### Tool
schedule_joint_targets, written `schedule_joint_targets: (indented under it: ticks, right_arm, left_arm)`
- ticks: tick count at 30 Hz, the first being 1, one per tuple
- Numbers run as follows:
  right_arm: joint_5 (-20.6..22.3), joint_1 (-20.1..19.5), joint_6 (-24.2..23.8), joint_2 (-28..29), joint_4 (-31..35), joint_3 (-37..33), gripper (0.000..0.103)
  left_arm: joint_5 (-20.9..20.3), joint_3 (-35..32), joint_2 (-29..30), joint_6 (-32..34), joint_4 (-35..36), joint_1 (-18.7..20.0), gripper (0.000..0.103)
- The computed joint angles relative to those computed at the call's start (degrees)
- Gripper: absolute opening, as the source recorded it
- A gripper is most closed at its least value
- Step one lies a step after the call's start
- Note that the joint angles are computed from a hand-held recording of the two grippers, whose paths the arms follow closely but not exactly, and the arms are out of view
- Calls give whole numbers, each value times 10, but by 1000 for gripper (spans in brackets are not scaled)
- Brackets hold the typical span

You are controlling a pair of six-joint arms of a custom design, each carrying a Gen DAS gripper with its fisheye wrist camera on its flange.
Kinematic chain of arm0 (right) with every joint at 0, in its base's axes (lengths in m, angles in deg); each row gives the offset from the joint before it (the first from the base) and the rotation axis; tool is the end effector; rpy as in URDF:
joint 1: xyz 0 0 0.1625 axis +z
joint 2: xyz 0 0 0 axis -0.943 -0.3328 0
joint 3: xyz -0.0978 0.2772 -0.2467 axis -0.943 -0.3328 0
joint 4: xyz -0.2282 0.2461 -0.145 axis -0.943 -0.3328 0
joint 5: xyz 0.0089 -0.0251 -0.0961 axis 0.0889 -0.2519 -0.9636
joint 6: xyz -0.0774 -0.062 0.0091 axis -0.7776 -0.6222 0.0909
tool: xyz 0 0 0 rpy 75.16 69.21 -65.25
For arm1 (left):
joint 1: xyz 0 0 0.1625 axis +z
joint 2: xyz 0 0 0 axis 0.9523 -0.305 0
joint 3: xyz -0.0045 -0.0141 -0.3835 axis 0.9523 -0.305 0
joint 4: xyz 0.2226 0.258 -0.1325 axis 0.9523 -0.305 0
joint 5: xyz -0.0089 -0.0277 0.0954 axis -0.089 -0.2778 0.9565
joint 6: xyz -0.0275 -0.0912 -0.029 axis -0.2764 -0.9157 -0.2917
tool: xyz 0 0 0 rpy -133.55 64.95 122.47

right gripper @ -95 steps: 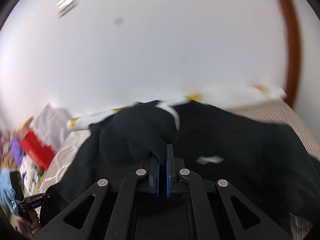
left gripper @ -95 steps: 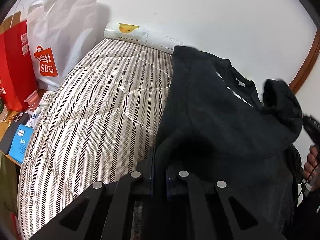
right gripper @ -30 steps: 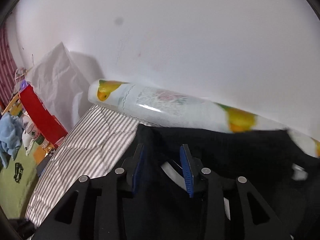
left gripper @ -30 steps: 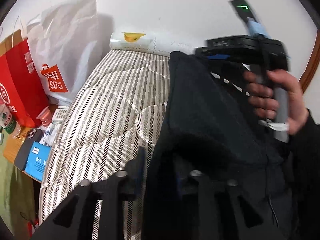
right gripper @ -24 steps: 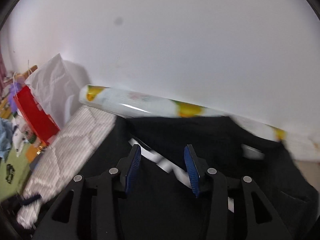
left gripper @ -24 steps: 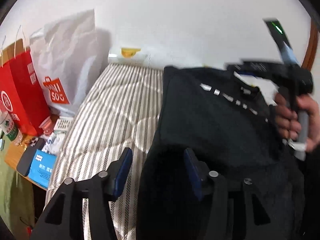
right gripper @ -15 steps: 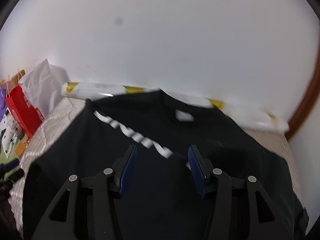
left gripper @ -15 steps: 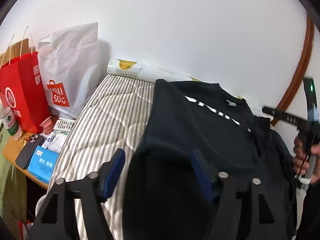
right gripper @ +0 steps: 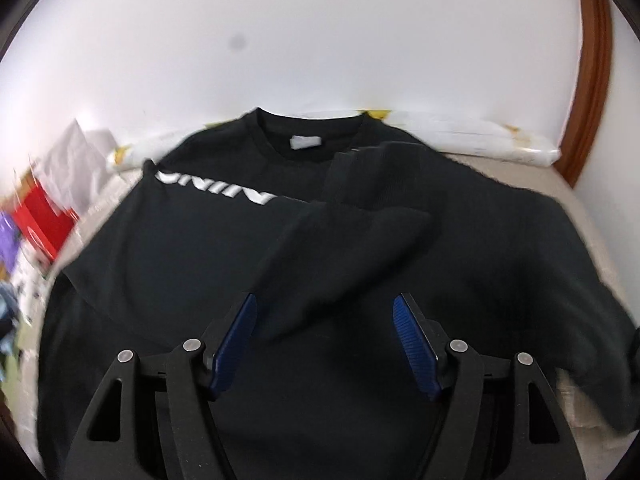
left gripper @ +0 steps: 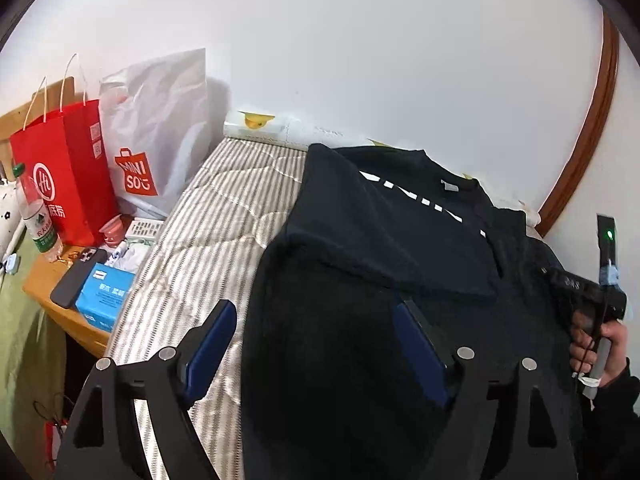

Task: Fold small clothes
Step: 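Move the right tool to the other sleeve cuff and close on it, then lift the cuff with the right tool, carry it across the body, release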

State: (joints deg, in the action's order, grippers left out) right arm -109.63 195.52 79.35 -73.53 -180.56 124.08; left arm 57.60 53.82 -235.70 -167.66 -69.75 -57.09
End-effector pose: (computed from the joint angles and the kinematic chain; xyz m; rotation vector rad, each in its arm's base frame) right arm 0.3587 -0.3913 0.0160 0.6680 -2.3974 0.7505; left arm 0.0230 -0.2199 0.4090 -0.0308 2.2429 -1.1817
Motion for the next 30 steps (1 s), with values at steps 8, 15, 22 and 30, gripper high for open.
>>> schedule_joint_targets:
  ticks: [8, 15, 22, 30]
  right_arm:
    - [-128, 12, 9, 130, 99, -177, 64]
    - [-116, 8, -11, 117, 70, -147, 8]
    - [-110, 19, -1, 70, 45, -92, 8]
    - [-107, 27, 37, 20, 2, 6, 10]
  left_arm:
    - [33, 49, 37, 158, -191, 93, 81]
    - [35, 91, 46, 315, -390, 178, 81]
    - [27, 96, 52, 320, -417, 163, 81]
    - [11, 81, 50, 226, -318, 109, 81]
